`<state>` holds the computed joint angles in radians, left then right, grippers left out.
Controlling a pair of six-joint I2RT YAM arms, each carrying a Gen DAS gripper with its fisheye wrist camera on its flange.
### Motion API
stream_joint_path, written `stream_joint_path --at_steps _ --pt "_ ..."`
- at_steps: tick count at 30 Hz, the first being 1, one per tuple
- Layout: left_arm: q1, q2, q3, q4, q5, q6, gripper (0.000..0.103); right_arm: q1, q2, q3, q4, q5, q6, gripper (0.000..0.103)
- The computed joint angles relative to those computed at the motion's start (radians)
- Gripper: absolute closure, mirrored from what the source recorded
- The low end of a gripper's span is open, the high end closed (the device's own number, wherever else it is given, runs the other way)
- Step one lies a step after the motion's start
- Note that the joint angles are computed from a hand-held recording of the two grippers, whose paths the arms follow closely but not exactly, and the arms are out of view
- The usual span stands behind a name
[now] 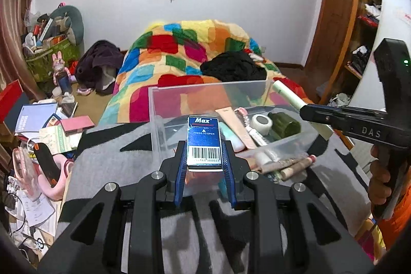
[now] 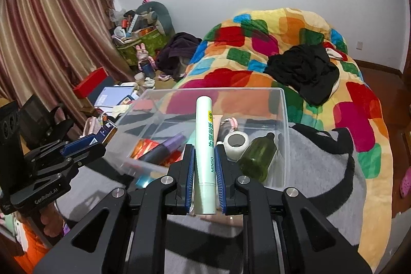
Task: Organize objects
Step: 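Lower the Max box and white-green tube into the box and open both tools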
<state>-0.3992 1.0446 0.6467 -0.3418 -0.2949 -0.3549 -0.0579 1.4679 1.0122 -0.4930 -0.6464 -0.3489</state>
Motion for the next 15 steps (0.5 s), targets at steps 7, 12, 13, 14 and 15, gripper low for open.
stream_joint_path --at_steps 7,12,13,14,15 --pt "0.061 0.157 0.066 0.034 0.053 0.023 0.077 0.052 0.106 0.063 0.004 0.069 0.024 0.089" --pt "0.077 0.205 0.076 0.049 0.078 0.027 0.077 0.090 0.140 0.072 0.011 0.106 0.022 0.089" --pt "0.084 0.206 0.076 0.051 0.094 0.032 0.076 0.097 0.143 0.071 0.015 0.112 0.021 0.089" --pt "0.087 0.205 0.075 0.052 0.108 0.033 0.076 0.104 0.148 0.071 0.019 0.120 0.019 0.089" --pt "0.094 0.205 0.076 0.051 0.124 0.034 0.077 0.114 0.150 0.067 0.025 0.132 0.018 0.089"
